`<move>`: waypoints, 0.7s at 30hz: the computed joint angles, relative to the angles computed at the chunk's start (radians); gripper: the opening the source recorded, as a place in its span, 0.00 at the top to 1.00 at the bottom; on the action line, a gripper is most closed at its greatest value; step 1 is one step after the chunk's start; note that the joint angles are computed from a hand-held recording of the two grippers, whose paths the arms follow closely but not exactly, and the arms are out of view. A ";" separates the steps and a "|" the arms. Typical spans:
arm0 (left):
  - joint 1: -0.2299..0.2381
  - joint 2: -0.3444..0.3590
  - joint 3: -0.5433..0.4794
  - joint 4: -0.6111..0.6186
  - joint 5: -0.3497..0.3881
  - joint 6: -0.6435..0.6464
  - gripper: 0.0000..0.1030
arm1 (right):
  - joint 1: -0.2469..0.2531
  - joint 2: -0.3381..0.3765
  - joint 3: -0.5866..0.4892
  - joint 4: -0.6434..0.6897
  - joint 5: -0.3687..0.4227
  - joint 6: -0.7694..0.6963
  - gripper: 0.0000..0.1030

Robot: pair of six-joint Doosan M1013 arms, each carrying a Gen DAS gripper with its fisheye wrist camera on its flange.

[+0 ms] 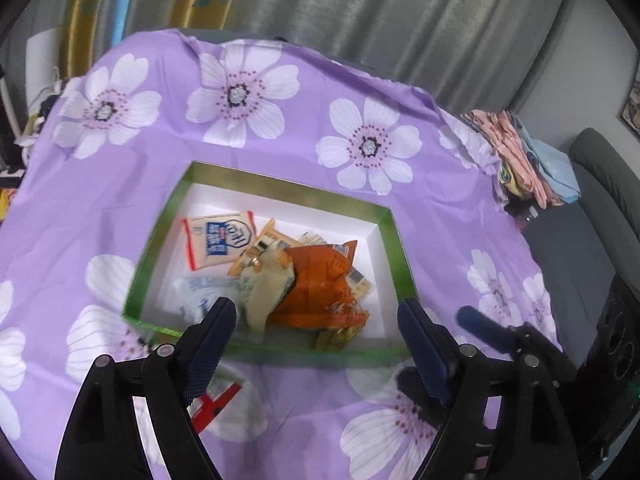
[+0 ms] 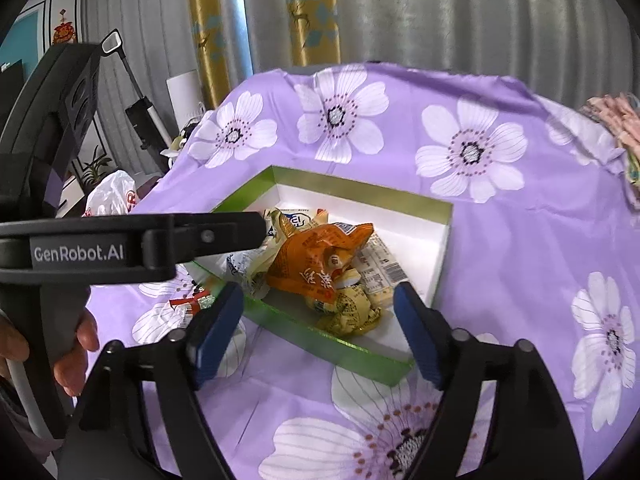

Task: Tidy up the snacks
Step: 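Lower the orange chip bag into the green box and open the right gripper, then move the right gripper toward the red-and-white snack packet beside the box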

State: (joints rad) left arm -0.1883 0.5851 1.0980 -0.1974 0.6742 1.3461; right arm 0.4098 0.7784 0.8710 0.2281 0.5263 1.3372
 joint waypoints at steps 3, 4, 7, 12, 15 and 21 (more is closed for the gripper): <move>-0.001 -0.029 0.040 0.016 -0.022 -0.016 0.11 | 0.003 -0.030 0.048 -0.008 -0.035 0.012 0.16; -0.001 -0.037 0.052 0.021 -0.028 -0.021 0.09 | 0.004 -0.038 0.061 -0.005 -0.041 0.009 0.15; -0.004 -0.066 0.092 0.042 -0.047 -0.039 0.07 | 0.007 -0.060 0.097 -0.008 -0.061 0.017 0.10; -0.012 -0.103 0.140 0.083 -0.064 -0.070 0.07 | 0.011 -0.086 0.138 0.007 -0.090 0.013 0.06; -0.019 -0.125 0.171 0.127 -0.081 -0.101 0.07 | 0.014 -0.100 0.160 0.028 -0.099 -0.007 0.05; -0.022 -0.159 0.222 0.175 -0.103 -0.154 0.07 | 0.021 -0.121 0.192 0.069 -0.113 -0.049 0.05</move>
State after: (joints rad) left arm -0.2098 0.4266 1.3201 -0.0224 0.5716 1.1926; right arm 0.4307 0.6572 1.0625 0.2971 0.4128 1.2877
